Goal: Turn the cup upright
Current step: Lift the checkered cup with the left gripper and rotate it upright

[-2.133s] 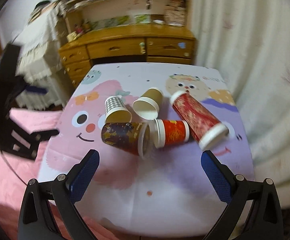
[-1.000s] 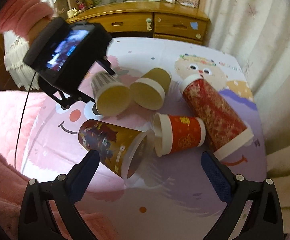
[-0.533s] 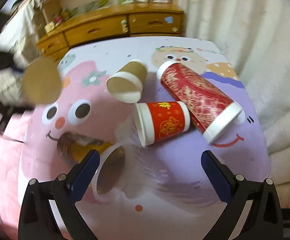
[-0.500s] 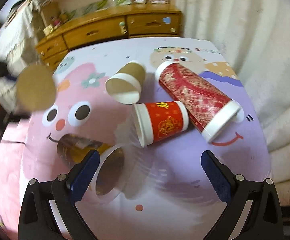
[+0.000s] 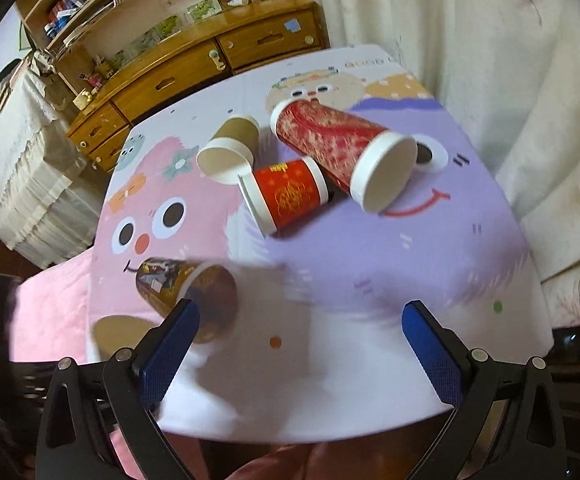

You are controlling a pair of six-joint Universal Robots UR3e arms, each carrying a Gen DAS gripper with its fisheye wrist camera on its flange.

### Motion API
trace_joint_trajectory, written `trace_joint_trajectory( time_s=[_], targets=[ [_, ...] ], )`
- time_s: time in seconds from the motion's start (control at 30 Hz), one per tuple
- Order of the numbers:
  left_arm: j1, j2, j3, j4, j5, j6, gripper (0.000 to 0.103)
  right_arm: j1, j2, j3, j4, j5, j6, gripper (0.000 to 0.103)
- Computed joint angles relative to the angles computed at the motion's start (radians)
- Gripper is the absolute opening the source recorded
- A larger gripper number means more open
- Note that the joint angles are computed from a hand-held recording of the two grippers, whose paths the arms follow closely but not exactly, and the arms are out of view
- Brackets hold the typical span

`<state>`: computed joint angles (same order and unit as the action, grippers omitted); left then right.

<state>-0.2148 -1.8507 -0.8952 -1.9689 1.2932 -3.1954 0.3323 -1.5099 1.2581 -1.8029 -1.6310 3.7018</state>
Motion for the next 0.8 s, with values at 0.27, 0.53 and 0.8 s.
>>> trace_joint_trajectory(
  time_s=[0.27, 0.53, 0.8],
  targets=[
    [-0.105, -0.071, -0.057, 0.181, -0.020, -0.222, 0.062, -0.240, -0.145, 0.125, 0.125, 0.302, -0.191, 0.103],
    [-0.161, -0.215, -0.028, 0.290, -0.117, -0.471, 0.065, -0.420, -0.087, 0.066, 0.321, 0.448, -0.371, 0.103],
    [-0.186, -0.255, 0.018, 0.266, -0.126, -0.567, 0.083, -0.468, 0.046, -0.100, 0.476, 0.507, -0.488, 0.103]
  ],
)
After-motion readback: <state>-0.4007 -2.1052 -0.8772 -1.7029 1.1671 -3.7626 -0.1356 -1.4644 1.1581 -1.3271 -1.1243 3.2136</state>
